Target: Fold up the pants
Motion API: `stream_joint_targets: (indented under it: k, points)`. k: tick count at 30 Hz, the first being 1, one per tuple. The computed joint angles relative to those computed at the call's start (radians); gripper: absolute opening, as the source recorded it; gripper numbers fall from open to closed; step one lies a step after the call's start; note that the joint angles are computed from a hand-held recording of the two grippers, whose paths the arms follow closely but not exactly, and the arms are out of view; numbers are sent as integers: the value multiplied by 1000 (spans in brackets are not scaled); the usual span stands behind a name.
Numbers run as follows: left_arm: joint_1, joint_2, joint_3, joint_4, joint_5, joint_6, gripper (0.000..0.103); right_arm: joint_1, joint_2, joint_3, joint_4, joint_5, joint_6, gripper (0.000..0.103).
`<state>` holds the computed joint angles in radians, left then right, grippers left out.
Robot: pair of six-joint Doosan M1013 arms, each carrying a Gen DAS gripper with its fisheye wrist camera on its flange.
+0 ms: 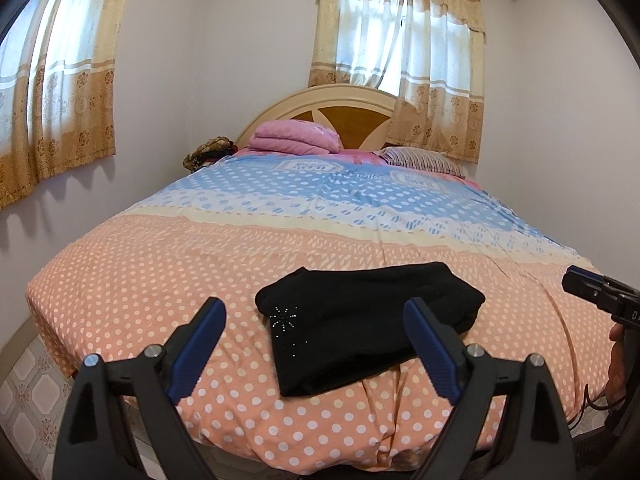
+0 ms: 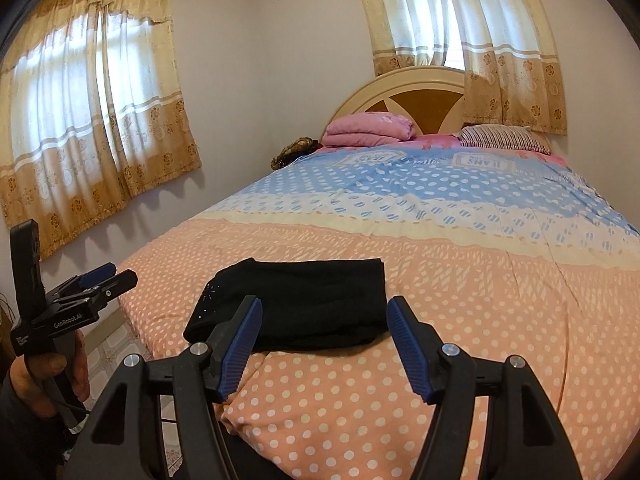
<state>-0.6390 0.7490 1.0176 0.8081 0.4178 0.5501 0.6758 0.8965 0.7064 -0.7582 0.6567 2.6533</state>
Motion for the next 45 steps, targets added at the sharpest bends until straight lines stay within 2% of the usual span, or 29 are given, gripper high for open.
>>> stream_joint_targets:
  k: [3,5,12,16,28,37,45]
  points:
    - [-1,0,-1,-4,1,4,93,1,-3,4,-4,-3,5,67]
    - [-2,0,-2,-1,2,1,98,2,-2,3,-10,-2,8,67]
    - [-3,6,-10,-4,11,8,103,7,4,-7,-3,4,-5,67]
    - [-1,11,-21,-49,13,60,103,7,6,-9,-2,6,-2,68]
    - [-4,18,-32,-39,35,52,103,10,9,-13,-6,0,-8,68]
    - [-1,22,-38,-95,41,91,103,16,15,-22,-27,4,-8,68]
    - [-7,22,-30,-40,33,68,103,18,18,-24,-28,8,-7,68]
